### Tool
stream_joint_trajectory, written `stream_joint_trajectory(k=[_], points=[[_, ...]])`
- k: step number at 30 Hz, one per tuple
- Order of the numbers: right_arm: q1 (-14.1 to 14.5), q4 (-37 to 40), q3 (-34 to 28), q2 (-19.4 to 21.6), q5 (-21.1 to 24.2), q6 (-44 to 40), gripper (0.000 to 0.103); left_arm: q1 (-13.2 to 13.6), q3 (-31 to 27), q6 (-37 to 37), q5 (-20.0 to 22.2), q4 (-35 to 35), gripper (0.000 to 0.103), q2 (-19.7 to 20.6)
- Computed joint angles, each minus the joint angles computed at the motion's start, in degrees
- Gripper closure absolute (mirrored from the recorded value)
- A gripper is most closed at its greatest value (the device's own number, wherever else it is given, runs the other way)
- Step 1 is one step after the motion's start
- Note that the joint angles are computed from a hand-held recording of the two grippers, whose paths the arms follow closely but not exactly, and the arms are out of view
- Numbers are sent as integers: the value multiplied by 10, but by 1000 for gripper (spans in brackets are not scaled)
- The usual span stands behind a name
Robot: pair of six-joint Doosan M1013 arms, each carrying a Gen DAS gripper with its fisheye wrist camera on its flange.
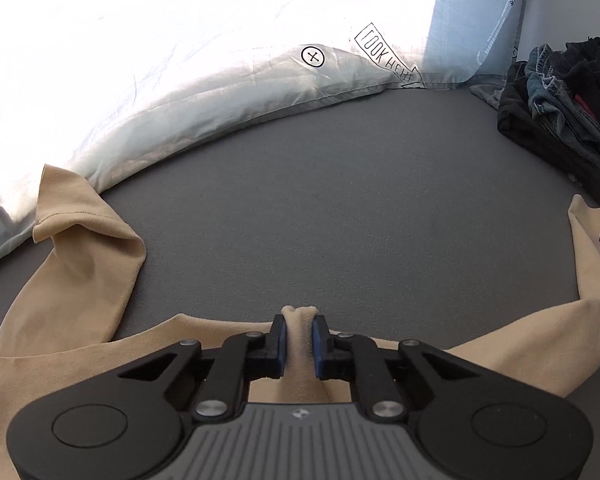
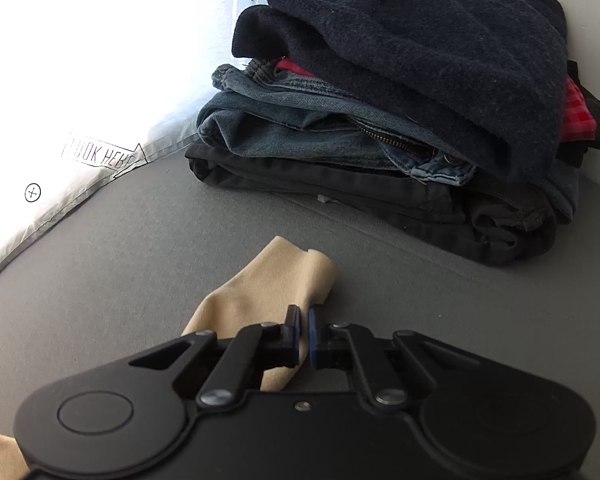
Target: Fold clothes
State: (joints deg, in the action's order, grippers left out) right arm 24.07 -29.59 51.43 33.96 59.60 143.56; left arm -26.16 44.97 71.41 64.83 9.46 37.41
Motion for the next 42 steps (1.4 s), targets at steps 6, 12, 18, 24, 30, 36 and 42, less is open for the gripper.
stream_joint_trajectory(k=[6, 12, 18, 24, 30, 36, 42], points=[[19, -89, 11, -22, 25, 43, 99, -1, -18, -60, 6, 68, 91, 10], [46, -128, 15, -33, 102, 34, 99, -1, -27, -128, 14, 92, 89, 17], [44, -90, 37, -35, 143, 33, 68, -3, -45, -115, 27, 83, 63, 20], [36, -70, 53, -39, 144, 42, 65, -3, 8, -150, -10, 98, 42, -32], [47, -91, 39, -33, 151, 5, 58, -17, 140, -244, 8, 157, 24, -122], [63, -24, 16, -29, 83, -43, 29, -18, 259, -378, 88, 181, 23, -204], [87, 99, -52, 7, 49, -123, 13, -16, 346, -479, 142, 203, 23, -271]])
